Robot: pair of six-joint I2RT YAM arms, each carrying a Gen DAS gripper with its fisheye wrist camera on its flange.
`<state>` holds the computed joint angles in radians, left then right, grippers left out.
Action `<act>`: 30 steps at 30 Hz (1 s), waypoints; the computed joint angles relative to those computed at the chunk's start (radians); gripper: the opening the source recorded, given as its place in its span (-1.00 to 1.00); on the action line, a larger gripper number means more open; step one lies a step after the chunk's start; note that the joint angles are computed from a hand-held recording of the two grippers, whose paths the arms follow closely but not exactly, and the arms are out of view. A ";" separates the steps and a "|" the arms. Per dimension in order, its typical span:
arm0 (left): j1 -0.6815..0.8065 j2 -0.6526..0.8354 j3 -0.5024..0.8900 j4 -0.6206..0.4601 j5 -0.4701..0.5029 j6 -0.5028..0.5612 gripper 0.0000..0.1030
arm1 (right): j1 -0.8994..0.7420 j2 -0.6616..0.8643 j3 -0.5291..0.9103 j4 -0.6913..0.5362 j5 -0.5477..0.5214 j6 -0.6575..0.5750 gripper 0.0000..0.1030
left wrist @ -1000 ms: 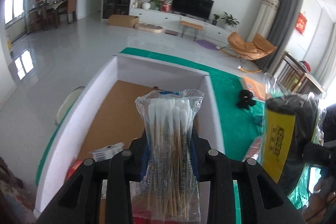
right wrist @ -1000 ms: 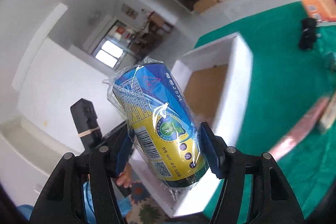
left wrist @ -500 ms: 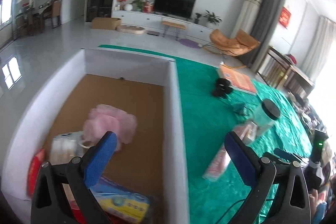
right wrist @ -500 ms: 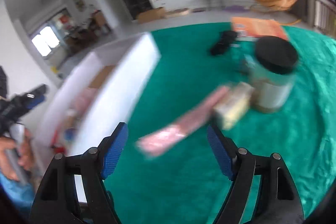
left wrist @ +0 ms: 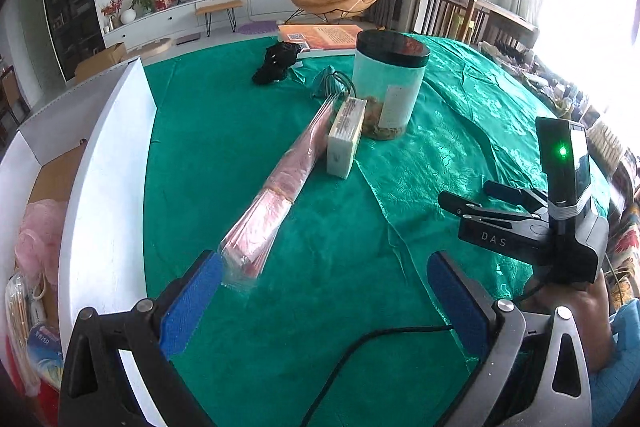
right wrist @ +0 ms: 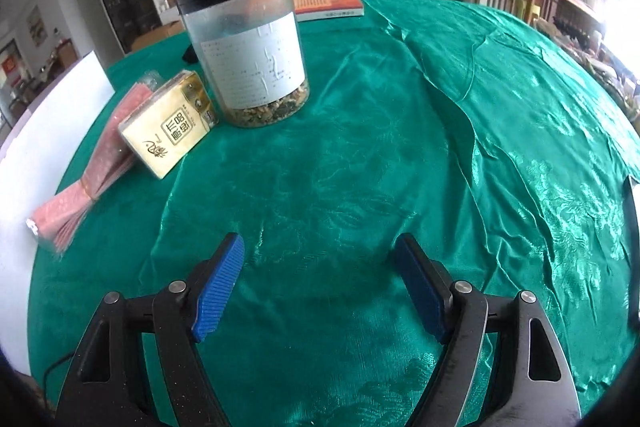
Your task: Organize soft objects
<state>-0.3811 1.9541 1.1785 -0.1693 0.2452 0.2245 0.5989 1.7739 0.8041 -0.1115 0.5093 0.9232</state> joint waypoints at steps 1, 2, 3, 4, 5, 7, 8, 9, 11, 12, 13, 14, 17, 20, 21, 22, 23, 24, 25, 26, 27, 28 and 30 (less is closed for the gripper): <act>0.003 0.006 0.002 -0.002 -0.002 -0.006 0.97 | 0.000 0.001 0.003 0.001 -0.004 -0.009 0.57; 0.012 0.013 0.002 -0.002 0.002 -0.007 0.97 | 0.000 0.010 0.009 0.001 -0.005 -0.014 0.58; 0.017 0.015 -0.002 0.000 0.004 -0.010 0.97 | -0.006 0.027 0.008 0.014 -0.004 -0.023 0.59; 0.025 0.017 -0.002 -0.003 0.010 -0.007 0.97 | -0.006 0.029 0.011 0.015 -0.006 -0.028 0.64; 0.031 0.017 -0.004 -0.005 0.013 -0.002 0.97 | -0.005 0.043 0.010 0.028 -0.006 -0.032 0.66; 0.035 0.014 -0.013 0.001 0.012 0.006 0.97 | 0.003 0.063 0.035 0.001 0.003 -0.033 0.68; 0.038 0.014 -0.018 0.007 0.015 0.008 0.97 | 0.006 0.071 0.048 -0.015 0.008 -0.035 0.69; 0.042 0.012 -0.020 0.009 0.019 0.010 0.97 | 0.011 0.080 0.060 -0.030 0.013 -0.034 0.69; 0.049 0.008 -0.024 0.012 0.029 0.007 0.97 | 0.013 0.085 0.067 -0.040 0.014 -0.037 0.70; 0.053 0.007 -0.022 0.009 0.034 0.004 0.97 | 0.013 0.082 0.064 -0.038 0.014 -0.035 0.71; 0.057 0.003 -0.022 0.009 0.039 0.001 0.97 | 0.014 0.080 0.062 -0.036 0.014 -0.035 0.71; 0.062 -0.002 -0.022 0.008 0.046 -0.001 0.97 | 0.014 0.079 0.060 -0.034 0.014 -0.035 0.71; 0.085 -0.026 -0.033 0.021 0.077 -0.008 0.97 | 0.000 0.027 -0.008 0.059 -0.025 -0.027 0.70; 0.103 -0.030 -0.036 0.032 0.090 -0.016 0.97 | -0.016 -0.036 -0.081 0.233 -0.085 -0.032 0.70; 0.108 -0.026 -0.029 0.025 0.095 -0.019 0.97 | -0.021 -0.033 -0.072 0.264 -0.099 -0.038 0.70; 0.113 -0.023 -0.023 0.016 0.102 -0.018 0.97 | -0.032 -0.019 -0.051 0.289 -0.130 -0.048 0.70; 0.113 -0.023 -0.020 0.013 0.102 -0.021 0.97 | -0.049 0.004 -0.019 0.308 -0.177 -0.056 0.69; 0.116 -0.024 -0.022 0.013 0.102 -0.020 0.97 | -0.065 0.032 0.015 0.325 -0.224 -0.061 0.66; 0.120 -0.026 -0.023 0.014 0.103 -0.018 0.97 | -0.079 0.061 0.055 0.337 -0.267 -0.066 0.66; 0.123 -0.029 -0.025 0.013 0.105 -0.018 0.97 | -0.089 0.091 0.101 0.338 -0.296 -0.071 0.66; 0.127 -0.029 -0.027 0.014 0.108 -0.018 0.97 | -0.094 0.121 0.156 0.316 -0.313 -0.082 0.66; 0.131 -0.028 -0.028 0.013 0.111 -0.018 0.97 | -0.094 0.151 0.217 0.273 -0.313 -0.099 0.65; 0.136 -0.019 -0.024 0.008 0.113 -0.021 0.97 | -0.092 0.212 0.334 0.185 -0.298 -0.124 0.65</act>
